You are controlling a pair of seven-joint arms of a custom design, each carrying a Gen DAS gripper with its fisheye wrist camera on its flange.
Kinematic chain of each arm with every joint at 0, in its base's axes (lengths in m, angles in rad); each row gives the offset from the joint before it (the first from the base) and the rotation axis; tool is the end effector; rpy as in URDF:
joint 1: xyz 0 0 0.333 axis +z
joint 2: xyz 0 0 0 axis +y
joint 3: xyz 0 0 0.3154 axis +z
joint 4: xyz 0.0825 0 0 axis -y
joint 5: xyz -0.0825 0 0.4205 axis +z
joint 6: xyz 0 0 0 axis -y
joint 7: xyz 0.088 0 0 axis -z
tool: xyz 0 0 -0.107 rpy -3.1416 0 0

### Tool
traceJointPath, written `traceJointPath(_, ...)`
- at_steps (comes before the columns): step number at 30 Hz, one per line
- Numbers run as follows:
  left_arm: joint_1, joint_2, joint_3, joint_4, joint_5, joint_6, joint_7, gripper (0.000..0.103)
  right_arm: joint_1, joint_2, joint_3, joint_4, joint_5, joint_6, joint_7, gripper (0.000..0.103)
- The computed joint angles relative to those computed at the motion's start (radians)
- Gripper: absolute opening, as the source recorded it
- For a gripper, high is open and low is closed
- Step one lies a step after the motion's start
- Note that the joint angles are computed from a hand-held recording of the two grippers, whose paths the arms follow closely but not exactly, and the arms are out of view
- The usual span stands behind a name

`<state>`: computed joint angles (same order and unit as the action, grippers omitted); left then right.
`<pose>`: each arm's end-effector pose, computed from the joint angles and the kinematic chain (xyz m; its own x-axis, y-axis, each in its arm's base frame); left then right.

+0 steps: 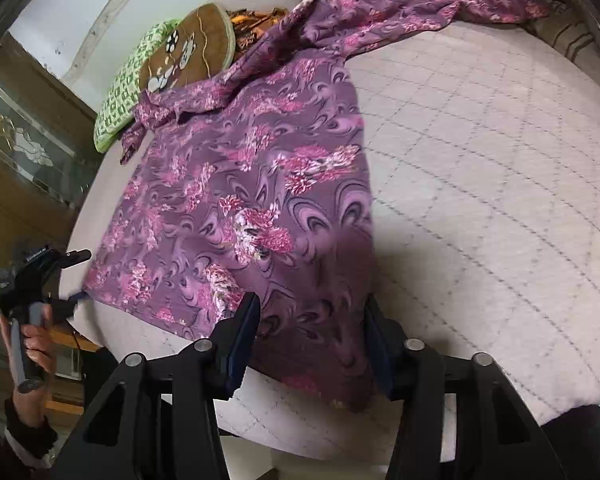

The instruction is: Fold small clothes

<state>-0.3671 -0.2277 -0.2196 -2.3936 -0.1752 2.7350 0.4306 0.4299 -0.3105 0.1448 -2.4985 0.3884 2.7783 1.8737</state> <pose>0.4484 -0.2931 0.4456 0.5102 -0.6840 0.5214 -0.7423 -0.6564 -0.1347 0.4313 0.2608 0.4389 0.0521 -0.9116 -0.4078 -0.9028 0.1316 -0.4095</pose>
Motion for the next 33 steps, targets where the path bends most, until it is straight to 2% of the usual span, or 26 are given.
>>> traceJointPath(1,0.017,0.004,-0.015,0.019,0.032,-0.038,-0.02,0.003,-0.006,0.01,0.007,0.007,-0.016,0.0,0.003,0.004)
traceJointPath(2,0.042,0.004,-0.043,0.035,0.119,-0.072,-0.102,0.003,0.002,0.023,-0.002,0.021,-0.012,-0.011,-0.02,0.004)
traceJointPath(5,0.074,-0.055,-0.091,0.047,0.292,-0.186,-0.225,0.003,0.052,-0.012,-0.044,-0.003,0.094,0.025,-0.11,0.003)
traceJointPath(8,0.074,-0.127,-0.108,0.023,0.384,-0.242,-0.292,0.003,0.061,-0.1,-0.05,-0.046,0.125,0.034,-0.154,0.003)
traceJointPath(12,0.021,-0.175,-0.077,-0.001,0.332,-0.277,-0.272,0.003,0.081,-0.171,-0.076,-0.069,0.181,-0.008,-0.19,0.003)
traceJointPath(15,0.011,-0.206,-0.083,-0.019,0.33,-0.305,-0.285,0.003,0.082,-0.243,-0.071,-0.102,0.2,-0.049,-0.191,0.003)
traceJointPath(17,0.0,-0.173,-0.067,-0.017,0.304,-0.322,-0.26,0.003,0.067,-0.279,-0.067,-0.132,0.199,-0.088,-0.17,0.003)
traceJointPath(19,-0.03,-0.114,-0.02,-0.02,0.205,-0.309,-0.183,0.004,0.047,-0.245,-0.062,-0.136,0.188,-0.118,-0.144,0.004)
traceJointPath(21,-0.04,-0.098,-0.004,-0.02,0.146,-0.316,-0.114,0.005,-0.003,-0.167,-0.026,-0.097,0.119,-0.19,-0.073,0.006)
traceJointPath(23,-0.03,-0.152,-0.014,-0.044,0.162,-0.313,-0.081,0.007,-0.019,-0.135,-0.013,-0.066,0.071,-0.231,-0.048,0.01)
traceJointPath(25,-0.014,-0.228,-0.023,-0.068,0.198,-0.303,-0.067,0.008,-0.054,-0.154,0.011,-0.05,-0.013,-0.224,-0.019,0.011)
traceJointPath(27,0.02,-0.253,-0.041,-0.039,0.272,-0.317,-0.058,0.009,-0.111,-0.163,0.041,-0.02,-0.119,-0.199,0.028,0.014)
traceJointPath(29,0.056,-0.195,-0.047,0.061,0.357,-0.334,-0.002,0.023,-0.113,-0.117,0.011,0.042,-0.13,-0.132,0.002,0.02)
traceJointPath(31,0.097,-0.076,-0.057,0.19,0.439,-0.303,0.031,0.07,-0.083,-0.027,-0.033,0.13,-0.077,-0.092,-0.053,0.031)
traceJointPath(32,0.083,-0.029,-0.034,0.232,0.455,-0.283,0.045,0.076,-0.049,0.047,-0.067,0.202,-0.006,-0.068,-0.114,0.043)
traceJointPath(33,0.104,0.053,-0.04,0.303,0.444,-0.24,0.088,0.077,-0.02,0.132,-0.094,0.288,0.082,-0.058,-0.186,0.054)
